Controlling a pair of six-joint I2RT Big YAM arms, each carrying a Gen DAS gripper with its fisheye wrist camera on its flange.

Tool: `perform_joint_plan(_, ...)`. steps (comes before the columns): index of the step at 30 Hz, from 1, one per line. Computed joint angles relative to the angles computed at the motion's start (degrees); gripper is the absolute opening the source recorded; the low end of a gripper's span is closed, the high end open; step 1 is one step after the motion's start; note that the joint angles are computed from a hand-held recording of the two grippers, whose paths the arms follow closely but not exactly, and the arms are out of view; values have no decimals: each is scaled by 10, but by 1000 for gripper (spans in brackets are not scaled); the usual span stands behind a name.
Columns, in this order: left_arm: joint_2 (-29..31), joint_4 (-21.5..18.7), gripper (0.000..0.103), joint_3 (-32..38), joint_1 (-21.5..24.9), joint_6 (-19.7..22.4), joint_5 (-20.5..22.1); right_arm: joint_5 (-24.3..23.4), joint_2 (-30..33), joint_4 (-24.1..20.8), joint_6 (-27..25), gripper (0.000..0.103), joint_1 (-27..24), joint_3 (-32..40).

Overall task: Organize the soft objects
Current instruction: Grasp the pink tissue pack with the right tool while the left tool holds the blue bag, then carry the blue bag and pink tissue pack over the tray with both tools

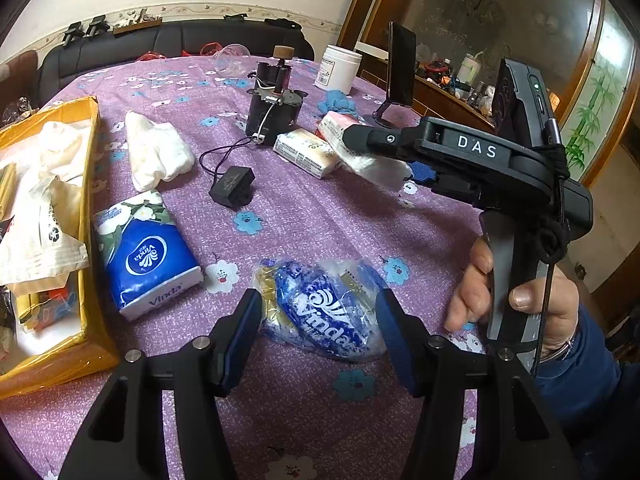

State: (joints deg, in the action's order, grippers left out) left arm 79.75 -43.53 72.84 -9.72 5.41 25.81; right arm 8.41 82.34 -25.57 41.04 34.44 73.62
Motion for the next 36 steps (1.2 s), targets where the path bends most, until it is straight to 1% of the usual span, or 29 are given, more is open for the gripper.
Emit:
perform_joint_plan(12,-4,7,59,-5,1,-9,-8,16,-7,5,-12,61,6,-4)
perform_joint_plan(15,-8,14,59,-8,9,-21,6,20,-4,-2,-14,61,7,0)
perform_joint_plan(19,-5,2,59,1,26,-36,37,39,-3,-15,-24,61,15,9)
perform_joint_plan(22,-15,6,59,5,43,-41,46,40,-3,-22,-26,61,22,19)
perform_joint_plan(25,-26,14,59,13,69,-53,65,38,5,-32,-39,61,31,41)
perform_joint_plan(28,-33,25,59,20,98,-65,74,23,22,-46,-47,61,41,75)
perform_joint_plan(34,-31,55,59,32,168,-91,59,-5,74,-82,-72,61,59,160)
perform_joint_plan(36,-24,62,59,36,189,-100,54,-13,100,-97,-82,61,65,199)
